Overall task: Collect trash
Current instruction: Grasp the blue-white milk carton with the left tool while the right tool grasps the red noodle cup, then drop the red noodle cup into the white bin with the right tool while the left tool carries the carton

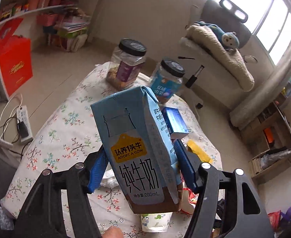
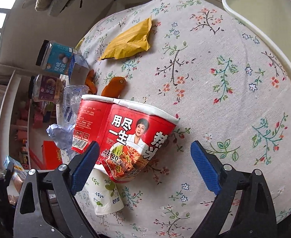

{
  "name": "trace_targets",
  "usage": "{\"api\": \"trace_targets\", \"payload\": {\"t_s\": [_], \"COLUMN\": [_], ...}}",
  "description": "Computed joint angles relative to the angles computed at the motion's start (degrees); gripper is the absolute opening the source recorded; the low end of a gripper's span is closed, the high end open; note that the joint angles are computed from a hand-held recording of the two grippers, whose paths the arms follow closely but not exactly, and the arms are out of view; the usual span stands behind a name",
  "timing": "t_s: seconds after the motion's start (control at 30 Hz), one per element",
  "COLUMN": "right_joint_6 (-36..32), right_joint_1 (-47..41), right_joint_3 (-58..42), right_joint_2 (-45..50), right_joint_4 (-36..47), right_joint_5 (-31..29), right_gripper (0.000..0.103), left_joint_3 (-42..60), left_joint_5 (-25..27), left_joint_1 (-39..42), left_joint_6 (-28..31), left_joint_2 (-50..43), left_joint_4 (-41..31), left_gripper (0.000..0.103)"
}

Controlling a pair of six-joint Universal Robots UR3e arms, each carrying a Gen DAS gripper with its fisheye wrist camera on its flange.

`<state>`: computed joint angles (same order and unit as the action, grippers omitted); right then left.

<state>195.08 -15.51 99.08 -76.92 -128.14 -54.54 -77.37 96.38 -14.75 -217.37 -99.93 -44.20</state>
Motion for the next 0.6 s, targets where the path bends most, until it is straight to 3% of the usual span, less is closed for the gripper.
{"api": "trace_targets", "payload": {"t_s": [0.1, 0.17, 0.37, 0.6], "right_joint_6": [2.4, 1.66, 0.51, -4.81], "right_joint_1": [1.37, 1.41, 3.09, 5.48], "right_joint_3": [-0.22, -1.45, -2.64, -6.04], "right_joint_2": [2.11, 3.88, 1.9, -1.83], "right_joint_4": [-3.92, -2.97, -7.2, -11.6], "right_joint_5": [1.37, 4.34, 1.04, -7.43], "right_gripper": [0.077, 0.04, 0.029, 0.029], "left_joint_3": [9.02, 10.8, 9.84, 10.04], "left_joint_5": [1.71, 3.47, -0.34, 4.04], "left_joint_1": [-2.53, -3.87, -1.91, -3.55], "left_joint_6": [6.25, 9.28, 8.88, 8.74], "left_joint_2": [-6.31, -9.15, -11.38, -11.88], "left_joint_4": [0.55, 3.11, 2.02, 3.01], "left_gripper": [0.064, 0.064, 0.064, 0.064]}}
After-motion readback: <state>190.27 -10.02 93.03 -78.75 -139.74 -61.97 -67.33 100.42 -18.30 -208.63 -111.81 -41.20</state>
